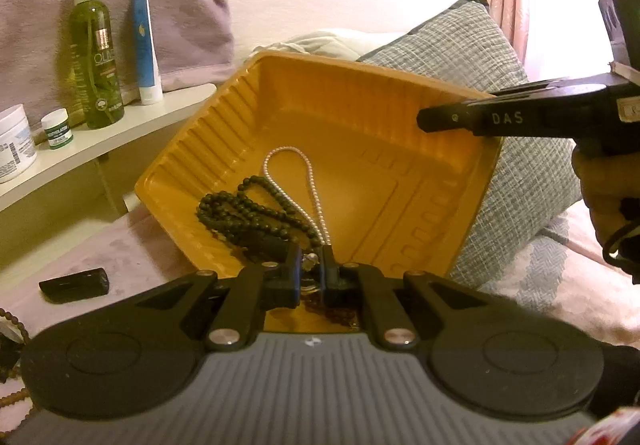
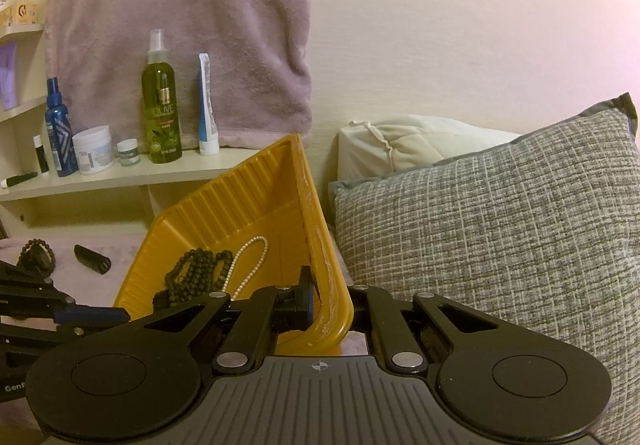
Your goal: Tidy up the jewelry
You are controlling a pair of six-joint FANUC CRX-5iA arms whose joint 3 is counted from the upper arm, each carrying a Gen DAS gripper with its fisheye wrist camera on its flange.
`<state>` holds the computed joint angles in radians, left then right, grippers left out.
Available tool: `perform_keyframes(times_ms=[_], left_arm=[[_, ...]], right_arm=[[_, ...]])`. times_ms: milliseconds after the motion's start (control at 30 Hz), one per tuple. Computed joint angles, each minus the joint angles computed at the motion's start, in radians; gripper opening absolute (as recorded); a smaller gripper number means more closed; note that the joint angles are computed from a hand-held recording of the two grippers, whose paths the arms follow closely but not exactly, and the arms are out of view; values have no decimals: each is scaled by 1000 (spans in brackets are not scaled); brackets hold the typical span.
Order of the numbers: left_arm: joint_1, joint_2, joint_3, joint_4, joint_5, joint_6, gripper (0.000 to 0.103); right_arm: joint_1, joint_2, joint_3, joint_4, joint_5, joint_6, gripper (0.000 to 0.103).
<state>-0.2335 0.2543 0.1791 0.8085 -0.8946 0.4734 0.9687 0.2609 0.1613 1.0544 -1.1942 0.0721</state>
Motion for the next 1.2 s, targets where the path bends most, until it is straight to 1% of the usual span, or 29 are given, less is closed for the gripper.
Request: perform_keyframes(times_ms=[233, 267, 300, 333, 567, 800, 900, 1067, 1200], left_arm=[[-1, -6, -7, -2, 4, -14, 8], [0, -2, 0, -4, -6, -6, 11], [2, -1, 2, -3, -14, 1, 17], [3, -2, 0, 0, -14, 6, 27], [28, -43, -52, -11, 35, 47, 28], [96, -105, -110, -65, 90, 110, 28], [134, -125, -118, -118, 110, 154, 28], [188, -151, -118, -238, 150, 239, 28], [222, -161, -114, -309, 160, 290, 28]], right_arm=[[0, 1, 4, -1, -2, 1, 7], [0, 1, 4, -1, -2, 1, 7], [0, 0, 2, -1, -1, 0, 7], [0, 0, 2, -1, -1, 0, 7], [-1, 1, 3, -4, -3, -2, 7], [-8, -17, -21, -15, 13, -27, 7], [-12, -30, -37, -18, 21, -39, 7], [-27, -61, -73, -41, 46, -78, 7], [-34, -76, -89, -48, 57, -74, 7]])
